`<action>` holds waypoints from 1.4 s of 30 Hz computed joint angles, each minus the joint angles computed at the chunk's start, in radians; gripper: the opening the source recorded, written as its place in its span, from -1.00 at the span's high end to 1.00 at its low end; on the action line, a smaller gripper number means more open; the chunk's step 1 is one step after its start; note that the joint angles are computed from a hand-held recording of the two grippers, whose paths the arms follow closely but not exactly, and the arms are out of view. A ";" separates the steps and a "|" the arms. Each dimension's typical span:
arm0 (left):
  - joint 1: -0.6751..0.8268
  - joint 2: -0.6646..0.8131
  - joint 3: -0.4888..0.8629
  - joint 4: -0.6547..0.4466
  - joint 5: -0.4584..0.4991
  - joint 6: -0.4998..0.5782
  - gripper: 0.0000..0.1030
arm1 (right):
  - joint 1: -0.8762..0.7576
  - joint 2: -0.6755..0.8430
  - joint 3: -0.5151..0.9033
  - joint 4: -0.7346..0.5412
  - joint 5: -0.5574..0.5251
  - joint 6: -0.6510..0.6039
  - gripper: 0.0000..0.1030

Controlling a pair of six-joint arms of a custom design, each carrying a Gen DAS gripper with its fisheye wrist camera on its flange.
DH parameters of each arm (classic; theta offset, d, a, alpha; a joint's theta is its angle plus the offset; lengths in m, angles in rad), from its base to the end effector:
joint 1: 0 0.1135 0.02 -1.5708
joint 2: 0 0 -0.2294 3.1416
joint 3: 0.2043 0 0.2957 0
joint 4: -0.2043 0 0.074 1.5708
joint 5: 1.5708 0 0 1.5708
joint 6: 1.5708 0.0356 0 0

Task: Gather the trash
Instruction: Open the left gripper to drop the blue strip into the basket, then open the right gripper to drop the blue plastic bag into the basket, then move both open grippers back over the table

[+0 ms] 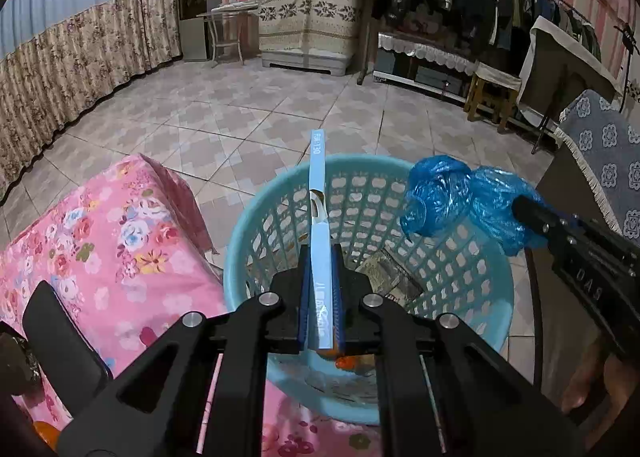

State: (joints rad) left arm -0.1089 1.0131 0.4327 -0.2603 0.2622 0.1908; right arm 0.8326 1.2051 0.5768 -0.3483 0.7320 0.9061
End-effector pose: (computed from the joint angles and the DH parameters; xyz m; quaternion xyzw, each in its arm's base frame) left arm 0.2435 -0.0359 0.1188 0.1844 0.9087 -0.1075 0.3586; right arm 0.1951 0.1791 0.1228 0.1375 0.8884 -0.0120 0.4378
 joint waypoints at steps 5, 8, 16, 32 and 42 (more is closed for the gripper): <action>0.016 -0.007 0.000 0.003 -0.013 -0.001 0.75 | 0.017 0.032 0.015 0.007 0.003 0.006 0.81; 0.044 -0.041 -0.002 -0.005 -0.012 -0.011 0.16 | 0.014 0.045 0.017 0.019 -0.010 0.006 0.81; 0.149 -0.320 -0.118 -0.001 -0.116 -0.035 -0.82 | 0.010 0.135 0.072 0.024 -0.043 0.021 0.80; 0.921 -0.138 0.046 -0.132 0.339 0.320 -0.90 | 0.054 0.396 0.303 -0.117 0.019 0.117 -0.54; 1.325 0.303 0.411 -0.117 0.466 0.509 -0.90 | 0.137 0.491 0.454 -0.181 0.065 0.134 -0.70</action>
State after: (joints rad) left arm 1.2157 1.3157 0.8433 -0.3776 0.7281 0.7001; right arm 0.9695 1.6965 1.0306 -0.5289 0.7968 1.0402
